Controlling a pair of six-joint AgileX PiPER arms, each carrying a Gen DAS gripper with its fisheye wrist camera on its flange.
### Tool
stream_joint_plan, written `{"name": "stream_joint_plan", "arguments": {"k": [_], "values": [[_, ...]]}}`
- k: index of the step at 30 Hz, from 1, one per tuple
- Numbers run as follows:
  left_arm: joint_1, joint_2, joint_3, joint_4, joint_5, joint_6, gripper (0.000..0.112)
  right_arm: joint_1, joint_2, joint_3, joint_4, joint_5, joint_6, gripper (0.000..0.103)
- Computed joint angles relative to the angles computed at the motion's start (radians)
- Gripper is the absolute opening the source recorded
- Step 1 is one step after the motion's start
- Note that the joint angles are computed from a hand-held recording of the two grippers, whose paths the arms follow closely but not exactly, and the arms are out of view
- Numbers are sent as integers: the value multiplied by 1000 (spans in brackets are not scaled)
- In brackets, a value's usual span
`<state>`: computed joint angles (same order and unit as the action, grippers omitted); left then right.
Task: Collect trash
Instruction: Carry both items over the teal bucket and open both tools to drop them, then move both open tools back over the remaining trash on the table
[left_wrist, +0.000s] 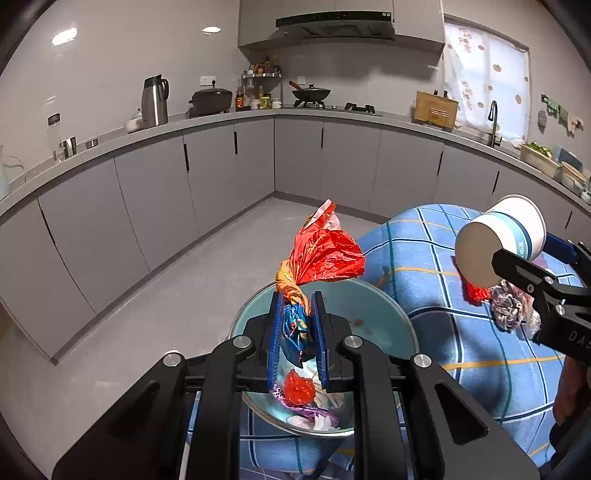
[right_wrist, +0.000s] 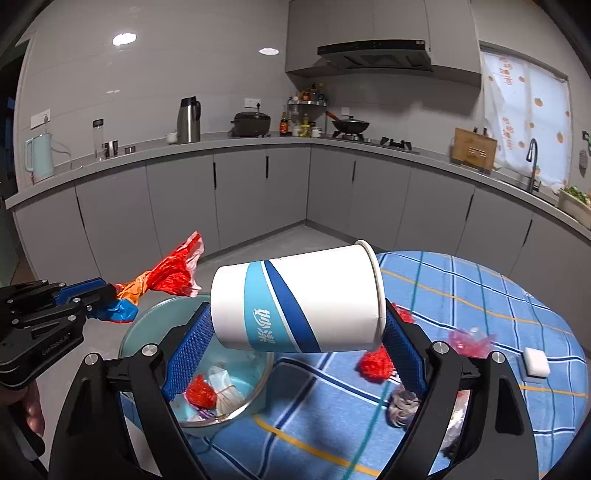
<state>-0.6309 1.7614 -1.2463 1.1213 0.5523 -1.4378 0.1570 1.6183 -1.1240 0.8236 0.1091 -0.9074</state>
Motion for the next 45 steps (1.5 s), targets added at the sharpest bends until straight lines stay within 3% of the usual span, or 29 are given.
{"name": "stream_joint_plan", "arguments": {"k": [18, 25, 31, 34, 36, 39, 45], "values": [[53, 34, 1, -47, -41, 19, 16, 63, 139, -102, 107, 49, -141, 86], [76, 47, -5, -77, -69, 48, 17, 82, 191, -136, 9, 54, -54, 86], [86, 59, -10, -104, -91, 72, 17, 86, 228, -156, 19, 60, -67, 86], [86, 70, -18, -121, -98, 95, 20, 86, 242, -162, 74, 59, -123, 87], [85, 69, -12, -105, -99, 80, 31, 87, 245, -150, 170, 40, -215, 90], [85, 64, -6, -85, -94, 55, 36, 79, 246, -145, 184, 41, -222, 90], [74, 58, 1, -35, -64, -13, 59, 69, 220, -113, 275, 32, -300, 90]]}}
